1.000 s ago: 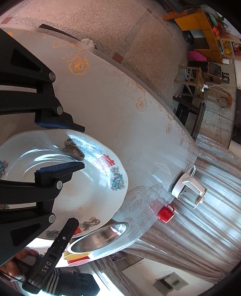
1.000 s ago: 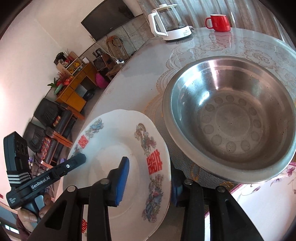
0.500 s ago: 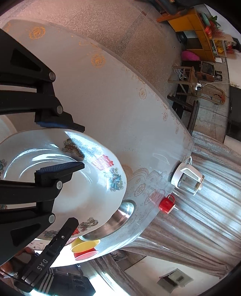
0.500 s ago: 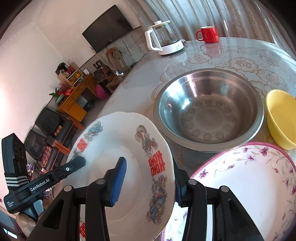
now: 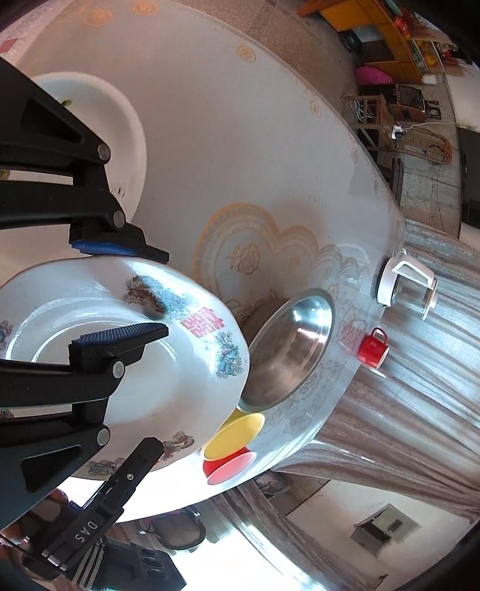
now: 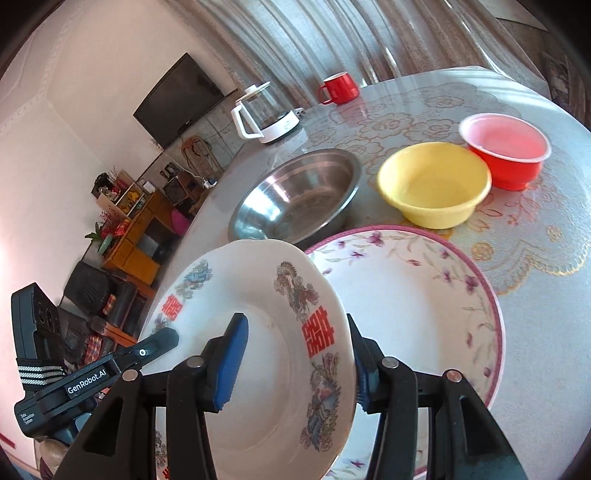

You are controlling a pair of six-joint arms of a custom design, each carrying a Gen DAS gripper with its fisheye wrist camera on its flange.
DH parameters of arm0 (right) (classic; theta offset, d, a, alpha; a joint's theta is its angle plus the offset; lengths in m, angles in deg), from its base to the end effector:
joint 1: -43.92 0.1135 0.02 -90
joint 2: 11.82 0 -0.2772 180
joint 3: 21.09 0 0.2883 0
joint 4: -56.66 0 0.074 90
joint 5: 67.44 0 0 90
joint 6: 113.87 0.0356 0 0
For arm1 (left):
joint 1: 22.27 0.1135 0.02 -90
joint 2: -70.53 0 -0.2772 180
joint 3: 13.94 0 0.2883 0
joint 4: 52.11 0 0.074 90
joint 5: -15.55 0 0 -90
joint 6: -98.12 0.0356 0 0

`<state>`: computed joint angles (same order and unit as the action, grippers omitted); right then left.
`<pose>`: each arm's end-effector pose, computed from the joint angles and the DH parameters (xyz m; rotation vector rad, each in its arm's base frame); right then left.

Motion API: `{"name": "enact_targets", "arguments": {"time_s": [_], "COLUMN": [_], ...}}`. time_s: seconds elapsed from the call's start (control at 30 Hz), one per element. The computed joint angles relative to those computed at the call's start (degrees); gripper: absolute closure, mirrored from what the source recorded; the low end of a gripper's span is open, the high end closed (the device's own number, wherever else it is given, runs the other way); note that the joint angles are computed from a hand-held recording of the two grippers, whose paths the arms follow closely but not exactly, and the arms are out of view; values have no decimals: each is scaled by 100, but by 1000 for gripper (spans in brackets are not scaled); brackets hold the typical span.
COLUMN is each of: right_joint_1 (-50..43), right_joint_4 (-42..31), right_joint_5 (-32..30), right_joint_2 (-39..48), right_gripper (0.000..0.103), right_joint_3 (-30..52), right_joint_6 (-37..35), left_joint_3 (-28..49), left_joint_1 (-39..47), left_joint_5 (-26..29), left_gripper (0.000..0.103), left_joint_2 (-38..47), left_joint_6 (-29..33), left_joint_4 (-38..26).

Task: Organize plates and bowls
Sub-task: 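Lift the double-happiness plate and carry it over the purple-floral plate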

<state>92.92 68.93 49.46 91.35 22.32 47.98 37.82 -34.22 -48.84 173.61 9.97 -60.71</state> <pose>0.2088 0.2157 0.0564 0.6751 2.2446 0.5140 0.3061 -0.0805 0.0666 0.4676 2.5488 -0.6468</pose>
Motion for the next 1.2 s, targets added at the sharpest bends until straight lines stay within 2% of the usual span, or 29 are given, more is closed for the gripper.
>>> {"name": "enact_targets", "arguments": {"time_s": [0.3,0.47,0.57,0.77,1.07,1.2], "right_joint_1": [141,-31,-44,108,50,201], "right_joint_4": [-546,-430,-620,-1734,-1436,-1785], "right_joint_5": [514,411,427,926,883,1180], "right_joint_2": [-354,-176,28,139,89,-43], "right_gripper": [51,49,48,48,47,47], "right_joint_3": [-615,-679,-520,-18,-172,-89], "right_joint_6": [811,750,755,714,593,667], "left_joint_3": [92,126,129,183,155,236], "left_joint_1": [-1020,-1143,-1185,-1281,-1381,-1411], "left_joint_5": [-507,-683,-858,-1127,-1274,-1303], "left_gripper": [71,72,72,69,67,64], "left_joint_2": [365,411,489,645,685,702], "left_joint_6": [-645,-703,-720,-718,-721,-847], "left_joint_4": [221,361,559,736,907,803]}}
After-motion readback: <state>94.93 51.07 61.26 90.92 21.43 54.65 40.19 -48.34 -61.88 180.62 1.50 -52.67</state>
